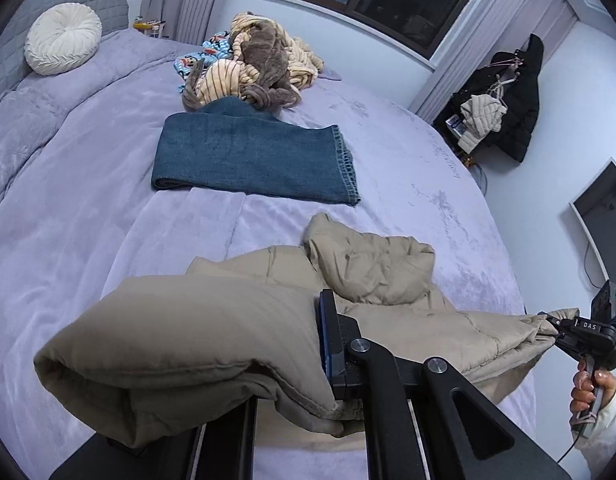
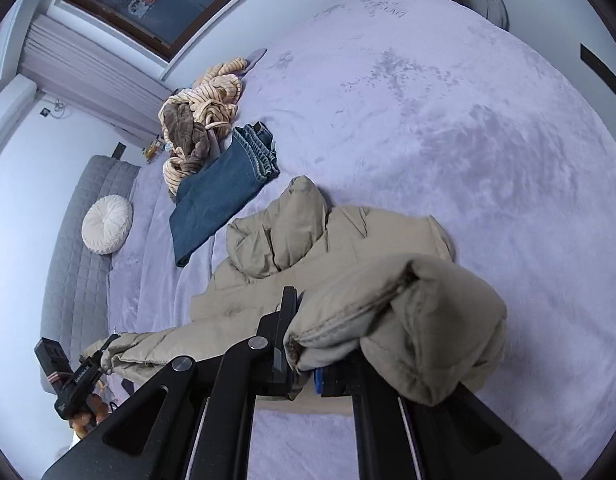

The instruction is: Fold large clothes

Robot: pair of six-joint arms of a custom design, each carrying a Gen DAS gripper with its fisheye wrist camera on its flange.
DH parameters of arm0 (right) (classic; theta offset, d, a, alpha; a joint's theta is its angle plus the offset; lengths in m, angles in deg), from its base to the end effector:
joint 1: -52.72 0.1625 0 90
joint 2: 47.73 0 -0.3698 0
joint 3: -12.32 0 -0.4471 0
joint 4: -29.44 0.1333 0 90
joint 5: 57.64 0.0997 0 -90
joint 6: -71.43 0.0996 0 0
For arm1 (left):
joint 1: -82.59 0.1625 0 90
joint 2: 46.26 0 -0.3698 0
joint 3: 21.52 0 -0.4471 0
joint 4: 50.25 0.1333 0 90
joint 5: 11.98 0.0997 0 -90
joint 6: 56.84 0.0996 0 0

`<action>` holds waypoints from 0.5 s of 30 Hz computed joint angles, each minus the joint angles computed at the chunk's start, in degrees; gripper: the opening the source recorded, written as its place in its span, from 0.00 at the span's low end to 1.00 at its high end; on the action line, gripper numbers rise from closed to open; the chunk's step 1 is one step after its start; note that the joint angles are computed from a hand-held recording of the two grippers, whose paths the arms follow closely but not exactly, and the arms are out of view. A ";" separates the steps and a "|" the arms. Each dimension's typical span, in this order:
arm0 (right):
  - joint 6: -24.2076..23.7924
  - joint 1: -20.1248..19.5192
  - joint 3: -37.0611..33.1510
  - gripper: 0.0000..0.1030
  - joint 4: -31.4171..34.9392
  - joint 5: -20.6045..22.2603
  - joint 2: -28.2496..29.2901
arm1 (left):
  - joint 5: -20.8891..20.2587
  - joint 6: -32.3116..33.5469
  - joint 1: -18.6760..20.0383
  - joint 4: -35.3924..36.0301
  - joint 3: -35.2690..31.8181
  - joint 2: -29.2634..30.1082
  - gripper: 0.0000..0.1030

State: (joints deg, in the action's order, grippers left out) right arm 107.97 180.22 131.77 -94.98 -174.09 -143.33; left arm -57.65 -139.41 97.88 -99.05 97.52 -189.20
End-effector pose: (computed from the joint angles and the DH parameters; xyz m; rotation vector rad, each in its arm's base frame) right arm 0.3671 -0.3324 0.2804 -0.0377 -2.8202 0.6073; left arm -0.1275 -0.2452 0.4688 -0.0171 2.5505 -0.9404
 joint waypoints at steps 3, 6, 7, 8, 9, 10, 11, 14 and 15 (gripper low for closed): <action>-2.48 -3.69 0.26 0.07 -5.47 0.09 4.18 | 0.86 12.29 11.42 -13.39 4.37 0.51 0.11; -3.17 -7.31 1.87 0.07 -10.95 -0.86 7.35 | -0.25 26.99 22.84 -27.48 8.60 3.26 0.11; -3.30 -8.44 2.50 0.07 -12.58 -0.82 8.02 | -0.63 30.13 25.47 -30.63 9.65 4.40 0.11; -3.41 -9.63 3.04 0.07 -13.78 -0.93 8.78 | -1.19 33.16 28.03 -33.82 10.50 5.65 0.11; -3.62 -10.77 3.48 0.07 -14.74 -1.25 9.61 | -1.66 36.05 30.52 -36.98 11.28 6.93 0.11; -4.04 -11.91 3.98 0.07 -16.11 -1.48 10.54 | -2.01 38.74 32.87 -40.25 12.04 8.29 0.11; -4.38 -12.83 4.24 0.07 -17.49 -1.52 11.49 | -2.35 40.59 34.58 -42.89 12.68 9.35 0.11; -5.21 -15.18 5.21 0.07 -20.81 -1.16 13.36 | -2.61 44.08 38.19 -49.52 14.19 12.04 0.11; -5.65 -15.66 5.30 0.07 -21.57 -1.07 13.85 | -2.54 44.75 38.81 -50.73 14.43 12.74 0.11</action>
